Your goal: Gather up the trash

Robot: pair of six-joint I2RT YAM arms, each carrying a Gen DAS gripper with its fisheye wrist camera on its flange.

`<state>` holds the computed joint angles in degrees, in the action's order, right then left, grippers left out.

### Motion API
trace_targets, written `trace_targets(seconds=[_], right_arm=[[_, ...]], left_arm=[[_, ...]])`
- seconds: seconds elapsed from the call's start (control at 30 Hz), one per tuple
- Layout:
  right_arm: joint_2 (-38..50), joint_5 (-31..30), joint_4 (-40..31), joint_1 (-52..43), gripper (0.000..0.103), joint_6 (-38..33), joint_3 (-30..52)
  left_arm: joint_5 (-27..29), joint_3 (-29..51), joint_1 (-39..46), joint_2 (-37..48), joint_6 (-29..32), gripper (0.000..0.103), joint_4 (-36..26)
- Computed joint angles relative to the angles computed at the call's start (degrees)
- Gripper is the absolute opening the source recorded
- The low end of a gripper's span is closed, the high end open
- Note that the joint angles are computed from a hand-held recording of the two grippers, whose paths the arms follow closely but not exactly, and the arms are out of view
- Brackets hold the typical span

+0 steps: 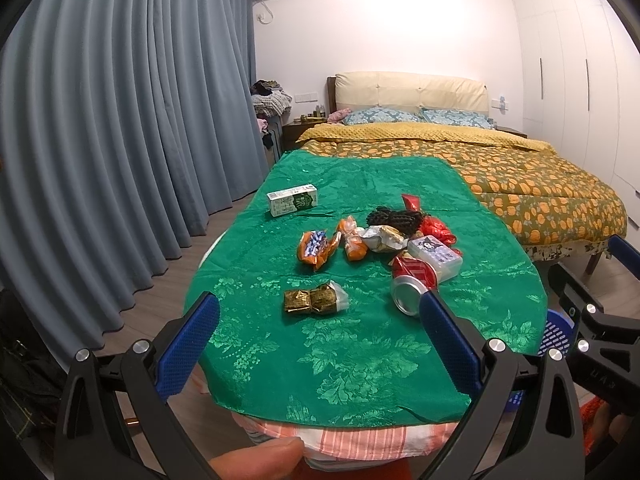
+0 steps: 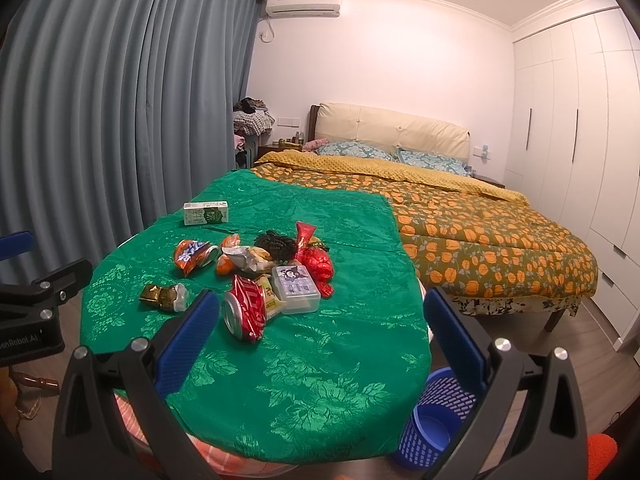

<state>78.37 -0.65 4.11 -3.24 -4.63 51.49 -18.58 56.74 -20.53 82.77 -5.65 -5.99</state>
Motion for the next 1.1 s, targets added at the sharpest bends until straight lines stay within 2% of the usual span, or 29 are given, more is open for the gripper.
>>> trace_targets(seconds=[0.1, 0.27, 0.4, 0.57, 0.67, 0.77, 1.1], right_arm=[[0.3, 0.0, 0.4, 0.0, 0.098, 0.0, 0.0], [0.4, -0.1, 0.5, -0.1, 0.098, -0.1, -0.2], [0.7, -0.6, 0.9, 0.0, 0.098, -0.6, -0.1], [3.4, -1.9, 4.0, -0.3, 0.098, -2.3, -0.6], [5.3, -2.8, 4.1, -0.6, 0.098, -2.6, -0.1], [7.2, -4.3, 4.0, -1.2, 0.098, -2.7, 0.5], [17.5, -10.4, 2.4, -2.5, 0.098, -2.2, 5.2]], left_arm=[[2.0, 0.2, 0.9, -0.4, 1.1, 0.099, -0.1], [2.0, 1.0, 0.8, -0.7, 2.6, 0.099, -0.5], [4.8, 1.1, 2.9, 0.5, 2.7, 0.099, -0.5], [5.5, 2.5, 3.8, 4.9, 2.2, 0.099, -1.1], [8.3, 3.6, 5.8, 7.6, 0.8, 0.099, -2.1], [6.7, 3.6, 6.4, 10.3, 1.0, 0.099, 0.2], [15.2, 11.7, 11.1, 25.0, 4.6, 0.099, 1.7]])
